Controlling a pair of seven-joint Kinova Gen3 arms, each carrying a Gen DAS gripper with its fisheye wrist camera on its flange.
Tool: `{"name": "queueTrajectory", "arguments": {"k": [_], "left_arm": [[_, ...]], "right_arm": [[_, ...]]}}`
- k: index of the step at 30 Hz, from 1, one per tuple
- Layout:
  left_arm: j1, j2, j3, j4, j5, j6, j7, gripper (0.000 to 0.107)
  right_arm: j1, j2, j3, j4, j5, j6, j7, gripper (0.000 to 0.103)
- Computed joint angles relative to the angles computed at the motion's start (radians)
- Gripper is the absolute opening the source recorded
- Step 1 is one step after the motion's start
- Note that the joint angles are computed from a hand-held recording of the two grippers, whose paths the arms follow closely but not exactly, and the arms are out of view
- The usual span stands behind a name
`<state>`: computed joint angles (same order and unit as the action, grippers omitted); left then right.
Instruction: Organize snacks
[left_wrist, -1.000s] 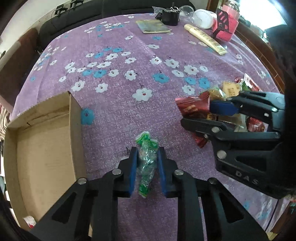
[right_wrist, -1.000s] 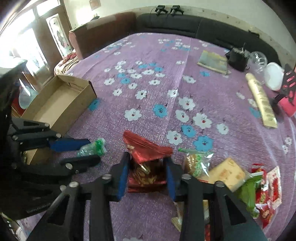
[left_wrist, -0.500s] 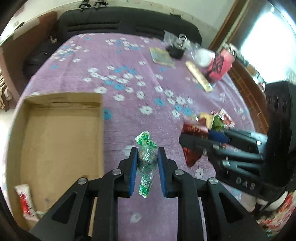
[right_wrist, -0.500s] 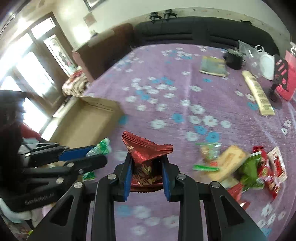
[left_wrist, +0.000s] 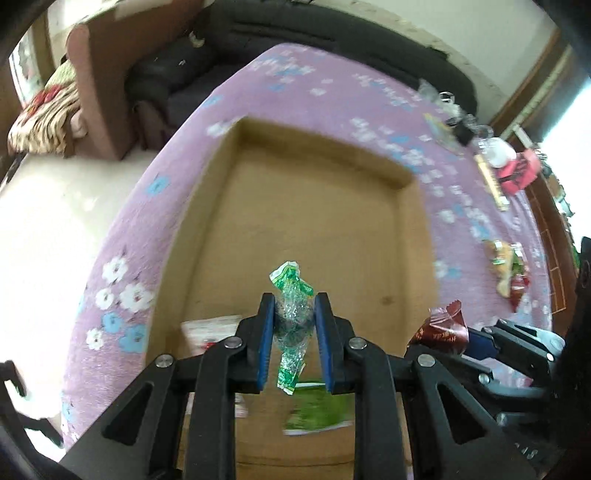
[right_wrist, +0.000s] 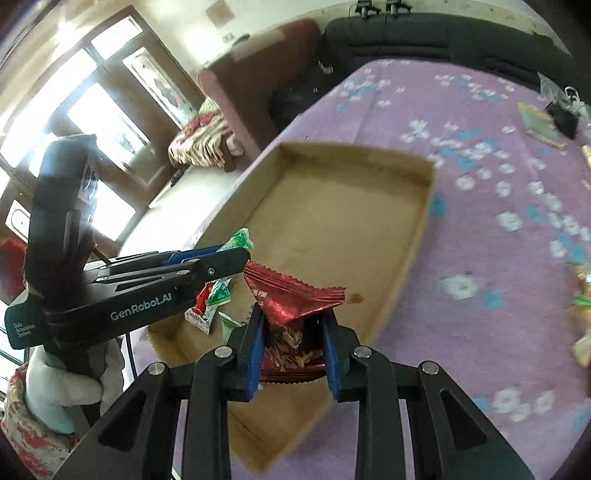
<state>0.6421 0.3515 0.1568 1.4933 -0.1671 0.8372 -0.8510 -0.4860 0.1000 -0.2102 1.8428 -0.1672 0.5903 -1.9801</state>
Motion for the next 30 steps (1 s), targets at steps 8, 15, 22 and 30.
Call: {"name": "queueTrajectory", "arguments": {"k": [8,15,22,30], "left_arm": [[-0.085,-0.007,0.016,0.056,0.101,-0.047,-0.092,0.025],[-0.098,-0.037,0.014,0.049,0.134,-0.048,-0.108,0.040],[-0.079,-0.070,0.047,0.012,0.154,-0.100,-0.121,0.051],[0.036,0.051,0.067,-0.156,0.165,-0.072,-0.137,0.052]], "right_arm": [[-0.090,0.097,0.020,-0.063,0.135,0.028,-0.169,0.029],[-0.135,0.087,0.037,-0.082,0.242,0.044,-0.288,0.033],[-0.080,-0.097,0.031,0.055,0.305,0.040,-0.407,0.033],[0.139,-0.367,0.038,0.246,0.402,0.168,-0.431,0.048]]}}
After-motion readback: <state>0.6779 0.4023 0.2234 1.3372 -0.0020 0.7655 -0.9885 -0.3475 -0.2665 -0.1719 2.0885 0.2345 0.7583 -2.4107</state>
